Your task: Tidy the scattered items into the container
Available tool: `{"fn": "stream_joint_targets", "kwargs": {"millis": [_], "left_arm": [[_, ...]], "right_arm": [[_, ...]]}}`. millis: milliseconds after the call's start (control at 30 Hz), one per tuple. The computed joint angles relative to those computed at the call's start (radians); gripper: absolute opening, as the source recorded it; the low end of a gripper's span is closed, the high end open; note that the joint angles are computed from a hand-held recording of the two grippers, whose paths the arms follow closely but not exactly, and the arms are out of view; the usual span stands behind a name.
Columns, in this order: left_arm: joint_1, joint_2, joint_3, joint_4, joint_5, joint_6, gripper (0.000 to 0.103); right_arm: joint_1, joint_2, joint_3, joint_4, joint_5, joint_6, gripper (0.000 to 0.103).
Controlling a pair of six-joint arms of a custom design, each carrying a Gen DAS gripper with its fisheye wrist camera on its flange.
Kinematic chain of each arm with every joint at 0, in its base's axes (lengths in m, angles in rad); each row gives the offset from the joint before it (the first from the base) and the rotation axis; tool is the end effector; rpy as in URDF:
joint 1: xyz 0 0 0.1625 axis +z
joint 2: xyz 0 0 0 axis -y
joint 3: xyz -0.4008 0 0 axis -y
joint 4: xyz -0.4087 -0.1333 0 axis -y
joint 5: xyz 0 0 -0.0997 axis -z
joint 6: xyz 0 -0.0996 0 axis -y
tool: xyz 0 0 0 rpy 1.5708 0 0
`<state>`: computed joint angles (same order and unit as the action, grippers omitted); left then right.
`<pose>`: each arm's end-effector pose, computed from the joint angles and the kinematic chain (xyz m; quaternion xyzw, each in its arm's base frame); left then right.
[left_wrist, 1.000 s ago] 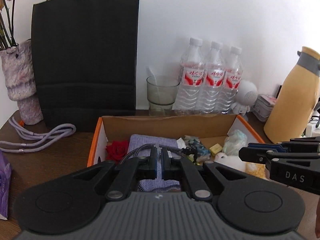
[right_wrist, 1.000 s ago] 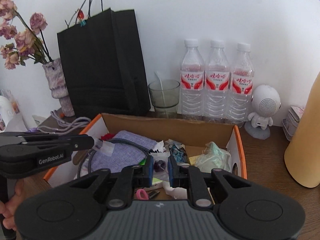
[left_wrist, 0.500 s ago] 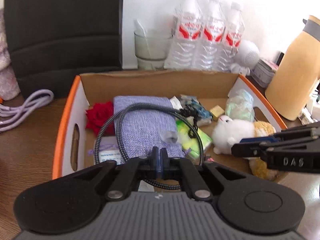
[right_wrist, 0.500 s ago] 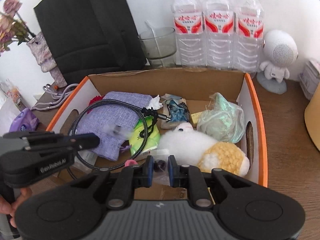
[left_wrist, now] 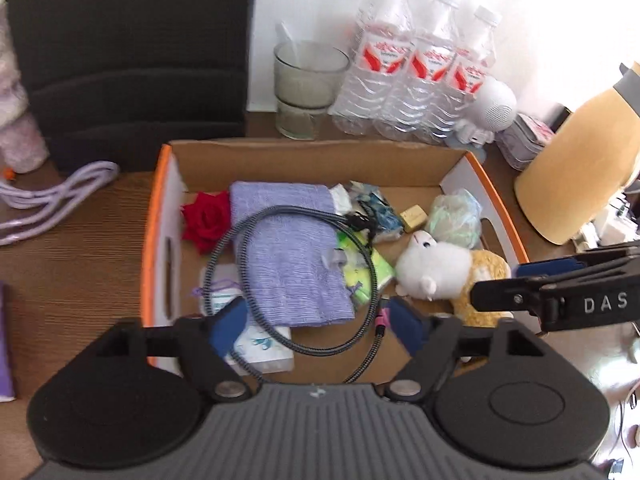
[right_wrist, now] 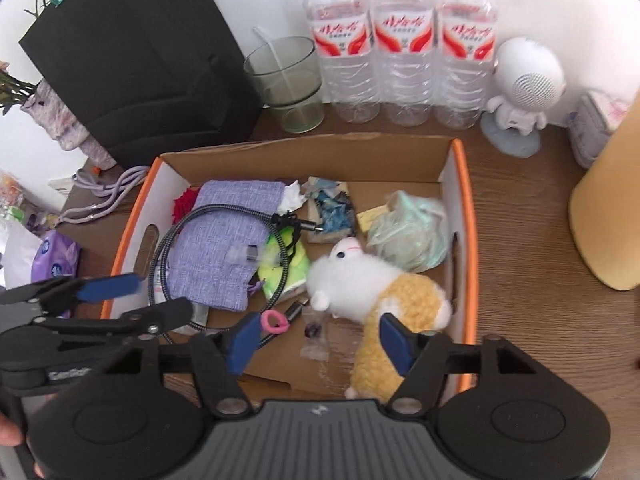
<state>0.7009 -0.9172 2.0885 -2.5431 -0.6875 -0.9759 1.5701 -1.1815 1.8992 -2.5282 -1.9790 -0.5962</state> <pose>-0.2373 -0.4754 0.0225 -0.0053 0.9006 -0.2849 0.3283 0.0934 -0.5786 0.1994 0.2621 -0.9365 0.0527 0.2268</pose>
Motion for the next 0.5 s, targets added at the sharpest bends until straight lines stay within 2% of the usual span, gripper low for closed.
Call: {"fn": "stream_joint_targets", "kwargs": {"millis": [67, 100, 200, 267, 367, 500], "left_arm": [[-0.019, -0.022, -0.027, 0.165, 0.015, -0.133, 0.102], [-0.024, -0.035, -0.033, 0.217, 0.003, -0.184, 0.102], [-0.033, -0.055, -0.024, 0.272, -0.026, -0.267, 0.103], [-0.055, -0.059, -0.009, 0.317, -0.005, -0.340, 0.103], [-0.138, -0.046, 0.026, 0.438, 0.136, -0.528, 0.103], [-0.230, -0.019, 0.101, 0.434, 0.291, -0.608, 0.103]], "right_arm": [[0.025, -0.010, 0.015, -0.022, -0.053, -0.013, 0.088], [0.032, -0.020, 0.029, -0.039, -0.065, -0.023, 0.090], [0.037, -0.051, 0.066, -0.059, -0.066, -0.024, 0.090], [0.034, -0.071, 0.104, -0.113, -0.064, -0.037, 0.091], [0.013, -0.105, 0.198, -0.283, -0.021, -0.115, 0.091], [-0.060, -0.144, 0.361, -0.627, 0.159, -0.271, 0.091]]}}
